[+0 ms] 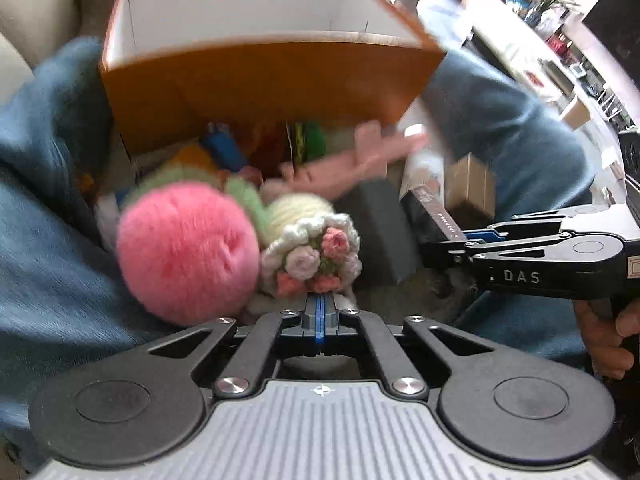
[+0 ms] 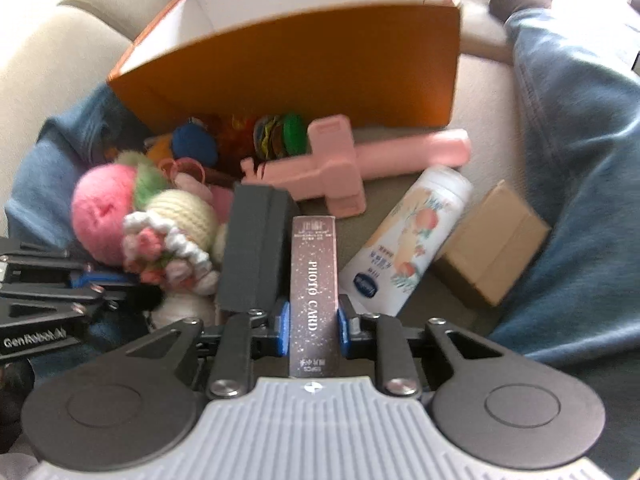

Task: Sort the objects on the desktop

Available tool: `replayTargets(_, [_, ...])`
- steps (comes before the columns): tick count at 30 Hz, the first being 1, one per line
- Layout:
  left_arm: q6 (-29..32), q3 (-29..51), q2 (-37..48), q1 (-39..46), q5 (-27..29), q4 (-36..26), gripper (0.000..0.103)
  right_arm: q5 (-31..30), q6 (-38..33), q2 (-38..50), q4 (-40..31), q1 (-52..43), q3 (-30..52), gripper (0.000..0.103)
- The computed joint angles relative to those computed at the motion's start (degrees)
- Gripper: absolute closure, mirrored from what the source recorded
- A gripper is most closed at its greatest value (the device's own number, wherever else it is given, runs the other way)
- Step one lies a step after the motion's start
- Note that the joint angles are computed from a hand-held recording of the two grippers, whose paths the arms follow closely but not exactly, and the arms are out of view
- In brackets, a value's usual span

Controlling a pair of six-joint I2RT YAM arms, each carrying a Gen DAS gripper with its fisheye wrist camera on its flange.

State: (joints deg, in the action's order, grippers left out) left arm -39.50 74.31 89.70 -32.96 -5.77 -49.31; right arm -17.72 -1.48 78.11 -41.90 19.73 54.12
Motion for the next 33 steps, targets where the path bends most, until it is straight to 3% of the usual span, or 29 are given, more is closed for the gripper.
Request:
replayTargets(2, [0.5, 1.1, 0.2, -0.1, -1.4, -0.9, 0.103, 0.2, -0.7, -2.0, -0.5, -0.8, 0.3, 0.079])
replayTargets(6, [-0.1, 1.9, 1.8, 0.7, 2.0, -2.9, 0.100, -0.1, -0.9, -0.7, -0.8, -1.8, 0.7, 0.079])
replayTargets(7, [-0.6, 1.6, 2.0, 0.9, 2.9, -3.0, 0.090, -0.6, -0.6, -0.2, -0.9, -1.8, 0.6, 0.079])
replayTargets(8, [-1.2, 1.0, 1.9, 1.1, 3.6, -2.6, 0.073, -1.1, -0.6, 0.4, -0.9, -1.8, 0.6, 0.079])
replayTargets(11, [-2.4, -0.2, 1.0, 0.9, 2.8, -1.1, 0.053, -1.4, -0.1, 1.0, -0.3, -1.3, 0.0, 0.079])
replayTargets(14, [-0.2, 3.6, 0.1, -4.4, -7.0, -5.1, 0.053, -0.8, -0.3, -0.4, -0.3, -1.7, -0.2, 0.079])
replayTargets(16, [3.3, 4.2, -1.2, -6.0, -9.6, -3.7, 0.053, -0.9, -0.3, -0.9, -0.1, -2.3, 0.0, 0.079])
replayTargets(18, [5.9, 3.8, -1.4, -4.4, -5.2, -0.1, 0.053, -1.3, -0.5, -1.0, 0.0, -3.0, 0.5, 0.079])
replayTargets(21, [5.1, 4.1, 1.2, -0.7, 3.2, 4.8, 0.053, -1.9, -0.3, -1.1, 0.5, -3.2, 0.5, 0.079])
replayTargets(26, [2.5, 10.2, 10.1, 1.5, 3.8, 2.9, 0.053, -1.9, -0.9, -1.6, 0.3, -4.6, 0.1, 0.079])
replayTargets(33, [2.2, 21.2, 20.3, 0.5, 1.5, -6.1, 0.053, -2.5, 0.3, -0.6, 1.6, -7.2, -0.2, 0.079])
